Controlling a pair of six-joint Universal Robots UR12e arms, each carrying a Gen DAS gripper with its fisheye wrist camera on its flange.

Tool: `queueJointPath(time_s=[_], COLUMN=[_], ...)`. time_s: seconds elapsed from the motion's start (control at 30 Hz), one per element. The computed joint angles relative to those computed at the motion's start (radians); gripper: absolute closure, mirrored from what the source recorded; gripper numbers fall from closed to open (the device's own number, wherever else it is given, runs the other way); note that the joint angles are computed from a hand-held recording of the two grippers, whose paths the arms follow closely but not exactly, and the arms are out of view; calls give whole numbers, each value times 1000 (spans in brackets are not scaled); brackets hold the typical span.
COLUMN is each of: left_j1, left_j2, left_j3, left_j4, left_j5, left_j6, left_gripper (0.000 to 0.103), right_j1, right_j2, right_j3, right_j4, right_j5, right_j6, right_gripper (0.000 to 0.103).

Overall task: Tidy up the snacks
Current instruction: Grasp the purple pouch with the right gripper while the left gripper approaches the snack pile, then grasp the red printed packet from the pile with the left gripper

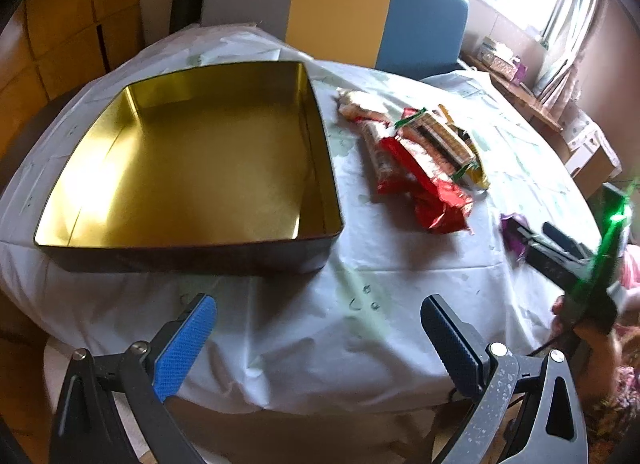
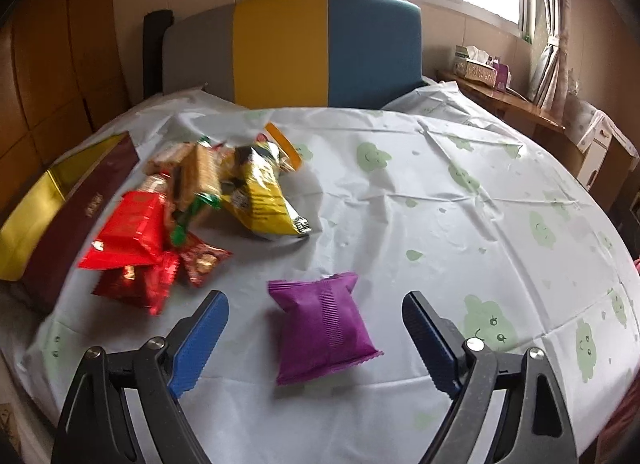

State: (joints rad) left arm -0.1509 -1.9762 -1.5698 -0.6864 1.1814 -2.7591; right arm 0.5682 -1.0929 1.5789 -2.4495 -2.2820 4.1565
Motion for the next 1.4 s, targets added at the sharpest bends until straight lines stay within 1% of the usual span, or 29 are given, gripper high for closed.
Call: queueJointPath(time_s=[0.07,0.1,0.17,0.2,0.23,0.27,0.33,0.37,0.43,0.6,0.7,0.8,0.93,1.07,1.13,1.17,1.23,1.3,1.37,1.4], left_j1=[-2,-4,-9,-14,-19,-23,-26,-27,-30,-49,-62,-79,-111,-143,-157,-166,-173,-178,-175,-176], left_j2=[0,0,1,1,-1,-1,-3,-5,-9,-25,-38,-54,-86,-123,-141,-152,-164,-177,-189,-195], left_j3=[0,1,-4,-5,-3,-2,1,4,15,52,80,108,149,193,217,232,246,257,274,282], left_j4=[8,14,43,57,61,67,73,69,56,23,-10,-21,2,21,7,-2,-8,-4,-33,-45], left_j5=[-2,-3,6,17,29,38,34,28,20,33,16,18,73,120,133,155,160,176,149,153], left_j6=[7,14,28,40,48,53,59,57,46,34,27,18,-4,-17,-1,1,-10,-57,-84,-95], left_gripper=[0,0,0,0,0,0,0,0,0,0,0,0,0,0,0,0,0,0,0,0], right_j1=[-6,-9,-14,-15,-16,-18,-20,-21,-22,-24,-29,-30,-29,-27,-26,-27,-27,-28,-28,-27], right_j2=[2,2,3,3,5,6,10,10,13,25,35,48,54,57,57,56,55,54,54,55], right_j3=[-2,1,4,5,5,6,4,5,6,-9,-18,-30,-36,-34,-30,-28,-24,-20,-18,-19], right_j4=[18,13,9,8,1,-7,-10,-17,-35,-57,-86,-82,-66,-71,-78,-82,-90,-100,-104,-102], right_j5=[10,18,36,40,46,55,63,69,68,64,67,53,38,22,19,20,20,21,20,19], right_j6=[2,-2,-7,-11,-19,-30,-38,-44,-49,-60,-56,-42,-7,5,10,9,9,8,8,8], right_gripper=[18,22,26,30,37,40,55,57,58,58,58,58,58,58,58,58,58,57,57,57])
